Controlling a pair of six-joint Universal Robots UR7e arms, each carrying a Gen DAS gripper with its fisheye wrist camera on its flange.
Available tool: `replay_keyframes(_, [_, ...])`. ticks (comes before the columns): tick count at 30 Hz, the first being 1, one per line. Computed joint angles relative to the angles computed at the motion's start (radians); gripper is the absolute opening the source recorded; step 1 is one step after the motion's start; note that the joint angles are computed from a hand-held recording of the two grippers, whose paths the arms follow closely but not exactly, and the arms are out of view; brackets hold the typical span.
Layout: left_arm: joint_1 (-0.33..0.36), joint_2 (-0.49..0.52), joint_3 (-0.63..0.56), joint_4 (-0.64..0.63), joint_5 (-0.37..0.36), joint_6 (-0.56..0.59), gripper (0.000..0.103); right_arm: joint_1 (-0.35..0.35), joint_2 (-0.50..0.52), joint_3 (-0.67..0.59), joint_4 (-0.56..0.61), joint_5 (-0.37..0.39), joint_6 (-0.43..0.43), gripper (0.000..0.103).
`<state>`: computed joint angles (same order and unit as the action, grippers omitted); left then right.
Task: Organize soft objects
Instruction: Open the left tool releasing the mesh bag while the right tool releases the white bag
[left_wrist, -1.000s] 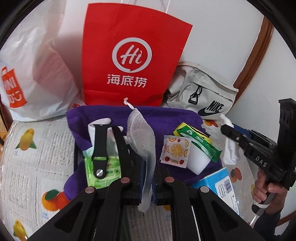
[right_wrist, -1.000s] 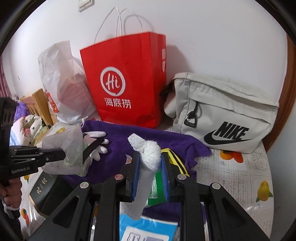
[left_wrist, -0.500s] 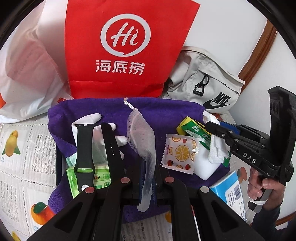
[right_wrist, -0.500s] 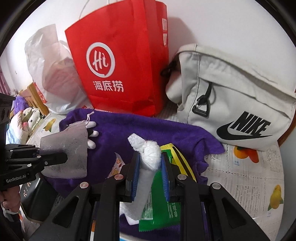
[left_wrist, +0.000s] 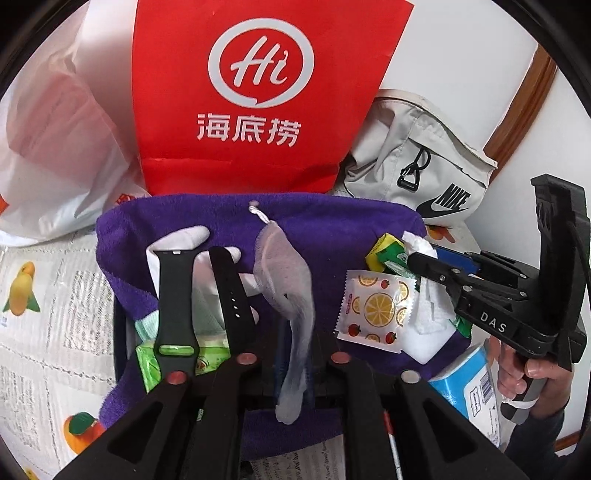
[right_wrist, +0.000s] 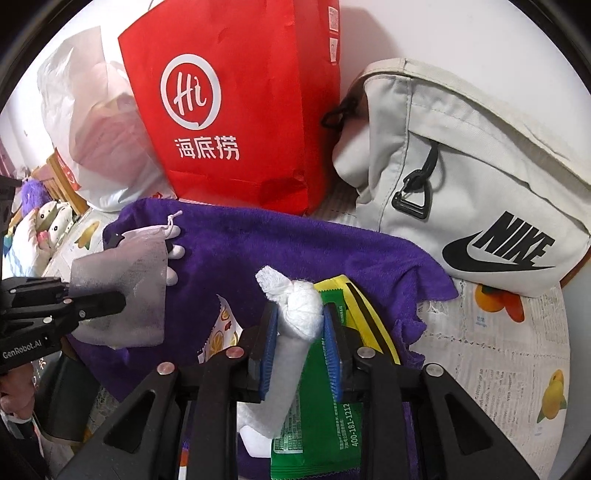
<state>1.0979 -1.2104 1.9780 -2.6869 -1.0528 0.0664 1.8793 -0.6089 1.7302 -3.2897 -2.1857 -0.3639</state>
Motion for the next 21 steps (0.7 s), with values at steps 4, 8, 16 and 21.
replay_keyframes(4, [-0.011, -0.002, 0.017, -0.061, 0.028, 0.033, 0.040, 0.005, 0.004, 0.001, -0.018, -0.013, 0.006, 0.051])
replay_keyframes(8, [-0.022, -0.006, 0.022, -0.077, 0.063, 0.043, 0.042, 0.018, 0.001, 0.014, -0.055, -0.036, -0.005, 0.055])
replay_keyframes(16, [-0.057, -0.034, 0.052, -0.098, 0.165, 0.032, 0.056, 0.054, -0.015, 0.054, -0.130, -0.078, -0.032, 0.073])
replay_keyframes(21, [-0.071, -0.080, 0.072, -0.069, 0.193, 0.006, 0.058, 0.077, -0.041, 0.101, -0.165, -0.086, -0.014, 0.076])
